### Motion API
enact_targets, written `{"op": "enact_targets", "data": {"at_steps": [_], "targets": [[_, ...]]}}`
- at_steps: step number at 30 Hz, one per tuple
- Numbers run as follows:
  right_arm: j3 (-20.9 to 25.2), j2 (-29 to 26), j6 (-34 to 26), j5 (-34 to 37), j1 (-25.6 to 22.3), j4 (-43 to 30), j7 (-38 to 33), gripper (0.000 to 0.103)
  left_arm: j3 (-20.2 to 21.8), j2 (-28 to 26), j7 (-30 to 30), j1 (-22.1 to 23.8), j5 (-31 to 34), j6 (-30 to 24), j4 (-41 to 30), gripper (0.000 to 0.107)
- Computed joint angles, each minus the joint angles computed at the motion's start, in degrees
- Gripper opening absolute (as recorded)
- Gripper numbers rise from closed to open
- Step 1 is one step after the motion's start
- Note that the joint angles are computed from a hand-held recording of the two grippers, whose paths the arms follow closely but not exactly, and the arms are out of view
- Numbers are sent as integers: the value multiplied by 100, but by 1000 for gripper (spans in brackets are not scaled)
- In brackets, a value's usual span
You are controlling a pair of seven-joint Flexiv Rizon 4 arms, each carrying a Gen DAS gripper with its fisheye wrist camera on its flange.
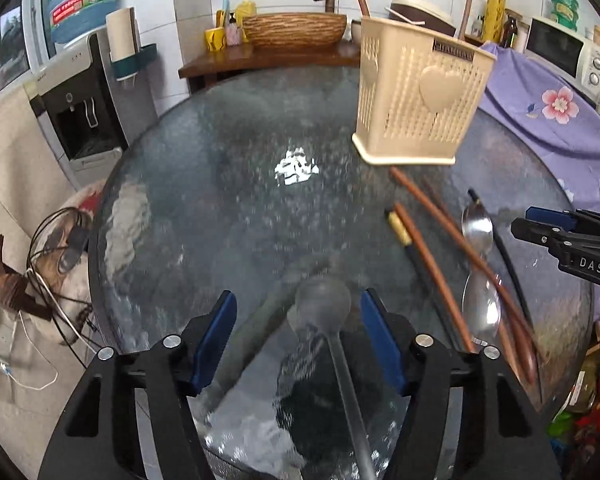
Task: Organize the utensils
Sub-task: 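Grasp a silver spoon with the left tool while the right tool grasps a black chopstick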
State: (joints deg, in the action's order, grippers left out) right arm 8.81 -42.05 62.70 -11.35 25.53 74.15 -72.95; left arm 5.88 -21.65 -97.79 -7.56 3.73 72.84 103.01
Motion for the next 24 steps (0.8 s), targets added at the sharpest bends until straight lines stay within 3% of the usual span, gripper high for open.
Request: {"op": "enact_targets", "data": {"at_steps": [7,14,24], "targets": [[-72,-40,-350,-105,150,-12,149,32,-104,9,-3,64,-198,-47,181,55],[-196,-113,-519,-270,247,-98,308,27,-136,-98,-50,25,-283,-120,162,49],[-244,-405,-834,-357,264,-655,358,19,27,-342,-400,-155,-3,-460,-371,41]]}}
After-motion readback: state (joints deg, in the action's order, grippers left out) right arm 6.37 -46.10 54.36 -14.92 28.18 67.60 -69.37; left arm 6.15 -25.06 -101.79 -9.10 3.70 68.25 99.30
